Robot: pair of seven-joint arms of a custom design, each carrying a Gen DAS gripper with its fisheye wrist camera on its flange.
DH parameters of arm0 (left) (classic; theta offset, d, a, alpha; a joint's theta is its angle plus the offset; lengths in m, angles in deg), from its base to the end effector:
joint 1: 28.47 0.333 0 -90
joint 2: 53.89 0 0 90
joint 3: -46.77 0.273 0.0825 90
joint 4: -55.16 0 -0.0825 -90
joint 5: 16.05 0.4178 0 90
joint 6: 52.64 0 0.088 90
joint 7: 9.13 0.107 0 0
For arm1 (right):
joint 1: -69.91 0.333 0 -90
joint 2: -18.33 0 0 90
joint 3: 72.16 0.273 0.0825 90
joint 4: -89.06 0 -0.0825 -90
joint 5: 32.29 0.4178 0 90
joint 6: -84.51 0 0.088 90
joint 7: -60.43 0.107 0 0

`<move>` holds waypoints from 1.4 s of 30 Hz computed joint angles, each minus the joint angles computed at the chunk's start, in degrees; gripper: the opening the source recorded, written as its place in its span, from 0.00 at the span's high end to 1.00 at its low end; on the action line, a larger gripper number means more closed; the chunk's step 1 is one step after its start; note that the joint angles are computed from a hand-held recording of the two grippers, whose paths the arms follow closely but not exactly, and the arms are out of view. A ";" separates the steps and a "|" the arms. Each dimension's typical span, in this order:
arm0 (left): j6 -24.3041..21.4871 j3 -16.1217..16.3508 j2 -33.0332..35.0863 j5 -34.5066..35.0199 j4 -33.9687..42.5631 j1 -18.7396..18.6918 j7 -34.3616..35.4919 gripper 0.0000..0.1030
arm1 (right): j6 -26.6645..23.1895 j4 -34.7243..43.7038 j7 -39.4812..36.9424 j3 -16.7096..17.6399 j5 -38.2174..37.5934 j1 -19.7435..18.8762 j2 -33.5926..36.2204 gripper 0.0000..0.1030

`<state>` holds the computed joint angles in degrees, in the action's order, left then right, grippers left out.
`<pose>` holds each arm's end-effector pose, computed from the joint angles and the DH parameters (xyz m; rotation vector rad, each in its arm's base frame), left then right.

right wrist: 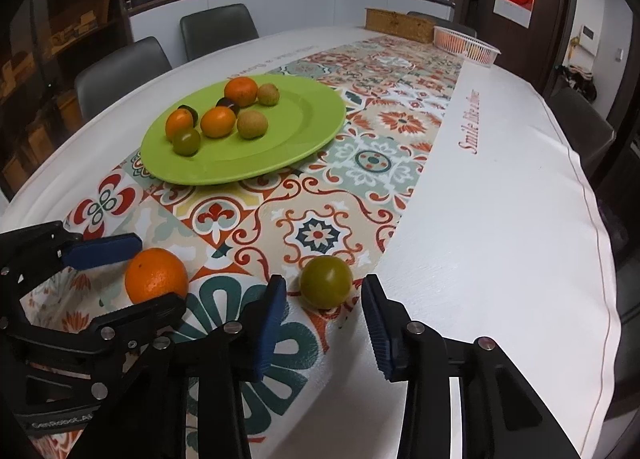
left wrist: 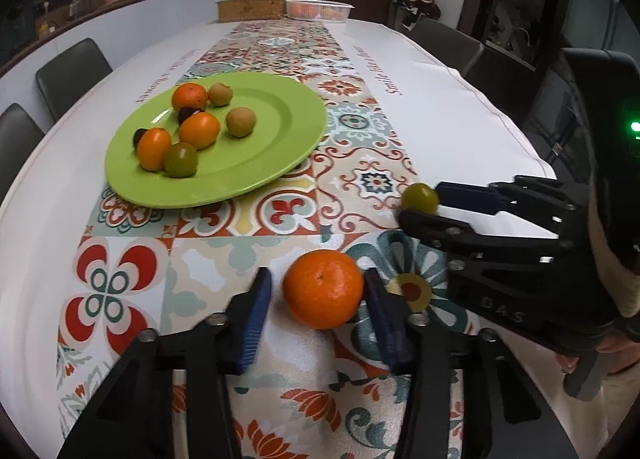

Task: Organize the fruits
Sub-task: 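Grasp the last orange with the left tool while the right tool grasps a yellow-green tomato, then carry the orange and the yellow-green tomato over the green plate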

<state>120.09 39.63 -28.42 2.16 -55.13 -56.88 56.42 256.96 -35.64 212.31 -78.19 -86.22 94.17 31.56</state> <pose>0.5385 -0.4073 0.2704 -1.4471 2.3466 -0.8594 0.5463 0.2423 0.2659 -1.9575 1.6841 -0.6071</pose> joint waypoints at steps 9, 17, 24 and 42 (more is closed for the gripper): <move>-0.23 1.52 -0.16 2.01 0.76 -1.32 -1.33 0.61 | -0.10 0.49 0.04 -0.62 1.03 0.53 0.76 0.71; 0.77 2.63 -1.35 3.99 -0.34 -2.12 -3.15 0.61 | 0.98 -0.56 4.50 -1.81 -2.16 1.39 -0.35 0.71; 2.67 3.07 -3.81 5.30 -3.10 -2.21 -4.56 0.61 | 0.05 -2.30 14.33 -0.35 -11.65 0.38 -3.98 0.71; 7.47 10.11 -13.34 20.62 -10.82 -6.35 -20.43 0.61 | -2.72 -5.06 28.22 9.10 -25.47 -5.96 -12.09 0.71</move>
<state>127.56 49.73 -41.76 22.78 -65.95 -63.23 35.99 254.23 -40.71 240.54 -69.10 -111.70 88.21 19.47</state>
